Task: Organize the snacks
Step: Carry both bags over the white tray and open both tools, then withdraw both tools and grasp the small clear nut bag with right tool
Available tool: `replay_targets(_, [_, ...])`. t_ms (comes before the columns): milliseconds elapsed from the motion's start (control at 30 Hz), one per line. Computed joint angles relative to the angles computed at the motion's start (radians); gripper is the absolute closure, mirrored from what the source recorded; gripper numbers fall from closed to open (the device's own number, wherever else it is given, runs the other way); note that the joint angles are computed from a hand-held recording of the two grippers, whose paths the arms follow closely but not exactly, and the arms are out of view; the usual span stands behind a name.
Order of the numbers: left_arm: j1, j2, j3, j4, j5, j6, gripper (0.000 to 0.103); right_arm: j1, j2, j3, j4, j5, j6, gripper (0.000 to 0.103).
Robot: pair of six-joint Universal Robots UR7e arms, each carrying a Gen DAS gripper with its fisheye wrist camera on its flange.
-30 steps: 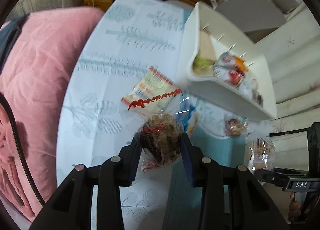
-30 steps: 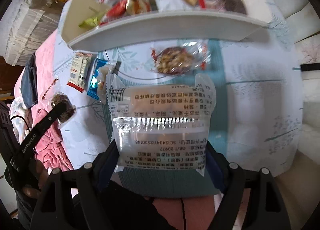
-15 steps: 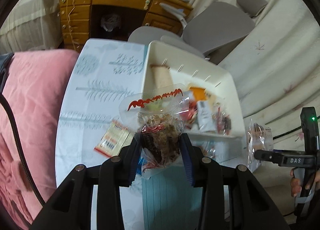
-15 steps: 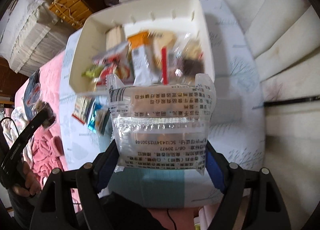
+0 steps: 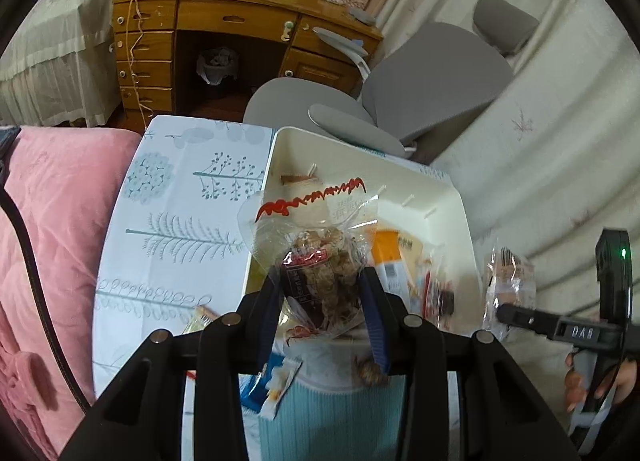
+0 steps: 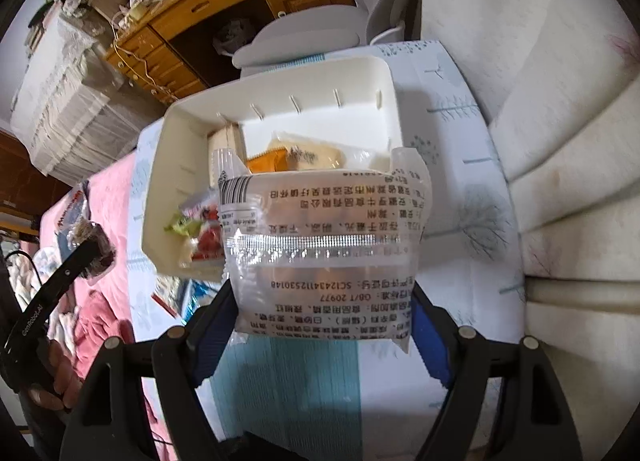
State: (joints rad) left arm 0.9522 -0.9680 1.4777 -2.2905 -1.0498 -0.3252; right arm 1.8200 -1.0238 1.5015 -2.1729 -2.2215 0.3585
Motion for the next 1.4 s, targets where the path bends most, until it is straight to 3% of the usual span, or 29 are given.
replay_targets(200, [0.008, 0.042, -0.032, -0.034, -0.022, 0.005, 0.065, -0.031, 0.023, -0.004, -0.091, 0.062, -0.028, 0.021])
replay_targets(333, [-0.002, 0.056, -0.039, -0.036, 0.008, 0.027, 0.04, -0.047, 0.032, -0.007, -0.118, 0.094, -0.043, 0.017])
replay_targets(567, [-0.001, 0.05, -0.042, 0.001, 0.029, -0.02, 0.033, -0.06, 0.026, 0.004, -0.143, 0.112, -0.044, 0.014])
replay_targets(1100, [-0.051, -0.062, 0.102, 0.022, 0.084, -0.13, 0.031, -0.052, -0.053, 0.112, -0.169, 0.171, -0.008, 0.014])
replay_targets(1400, [-0.083, -0.138, 0.211, 0.05, 0.111, -0.229, 0.031, -0.055, -0.118, 0.208, -0.187, 0.221, 0.073, 0.014])
